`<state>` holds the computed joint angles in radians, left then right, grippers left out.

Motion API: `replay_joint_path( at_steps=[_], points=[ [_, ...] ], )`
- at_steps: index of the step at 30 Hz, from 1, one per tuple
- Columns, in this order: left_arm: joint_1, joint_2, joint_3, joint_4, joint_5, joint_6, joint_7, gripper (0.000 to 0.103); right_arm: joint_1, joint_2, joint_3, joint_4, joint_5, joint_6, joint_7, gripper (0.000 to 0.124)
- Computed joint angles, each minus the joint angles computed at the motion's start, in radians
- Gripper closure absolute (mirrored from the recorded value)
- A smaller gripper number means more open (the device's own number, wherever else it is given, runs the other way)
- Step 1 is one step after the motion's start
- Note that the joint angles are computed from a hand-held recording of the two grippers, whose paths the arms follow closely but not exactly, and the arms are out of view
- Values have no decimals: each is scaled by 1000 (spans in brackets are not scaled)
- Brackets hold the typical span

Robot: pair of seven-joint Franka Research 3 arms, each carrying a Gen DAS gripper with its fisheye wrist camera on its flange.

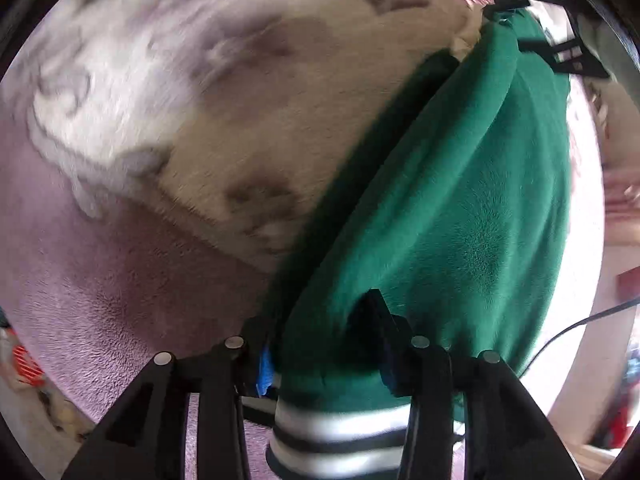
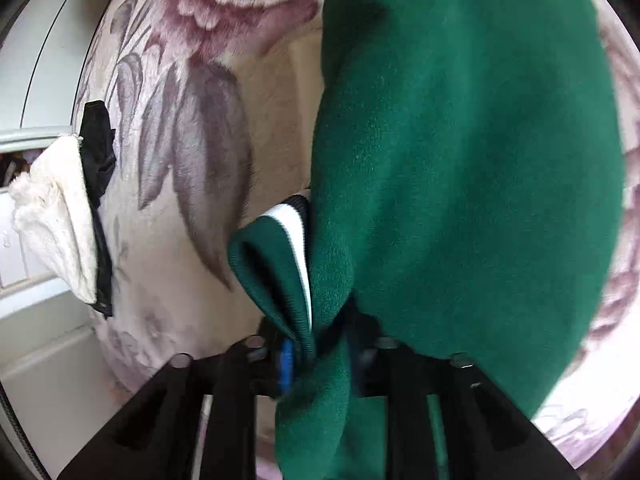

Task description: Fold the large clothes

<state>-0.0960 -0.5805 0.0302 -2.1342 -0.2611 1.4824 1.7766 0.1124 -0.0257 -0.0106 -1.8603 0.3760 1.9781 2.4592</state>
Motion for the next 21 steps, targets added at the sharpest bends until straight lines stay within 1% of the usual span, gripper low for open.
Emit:
replay_joint_path(
  at_steps=[1, 2, 3, 4, 5, 6, 7, 9, 10, 12, 13, 15, 16, 17, 21],
  points=[
    [8, 3, 12, 5, 6, -9, 5, 61, 0, -9, -1, -21, 35, 41, -11, 77],
    [14, 4, 30, 10, 1, -24, 17, 50, 0, -23, -3, -41, 88, 77, -42, 64],
    [23, 1, 43, 15, 1, -41, 25, 46, 0, -36, -7, -66, 145, 114, -82, 61],
    [32, -2, 51, 19, -1, -55, 28, 43, 0, -69, -11, -103, 214, 156, -125, 61],
    [39, -2, 60, 27, -6, -75, 30, 43, 3, -107, -18, -141, 291, 194, -179, 61],
    [46, -2, 65, 39, -12, -99, 28, 43, 6, -146, -24, -170, 335, 205, -213, 61],
    [52, -5, 64, 49, -10, -116, 24, 43, 4, -179, -26, -188, 333, 202, -219, 61],
    [58, -17, 51, 69, 18, -137, 28, 44, -11, -263, -23, -221, 254, 168, -200, 61],
    [59, -26, 39, 77, 50, -135, 35, 48, -22, -300, -21, -231, 200, 130, -177, 61],
    [60, -32, 27, 100, 98, -124, 45, 48, -47, -346, -18, -226, 94, 30, -140, 60],
    [61, -15, 27, 121, 112, -117, 47, 48, -59, -369, -18, -228, 43, -19, -133, 60],
    [59, -12, 16, 144, 125, -108, 32, 48, -79, -397, -26, -239, -12, -79, -144, 60],
    [52, 0, 11, 165, 115, -105, 25, 48, -84, -395, -27, -238, -25, -88, -153, 60],
    [43, 14, 2, 183, 103, -98, 14, 48, -89, -406, -30, -251, -31, -80, -169, 60],
    [-6, 121, -36, 285, 31, -54, -14, 48, -112, -445, -37, -344, -27, 9, -222, 61]
  ],
)
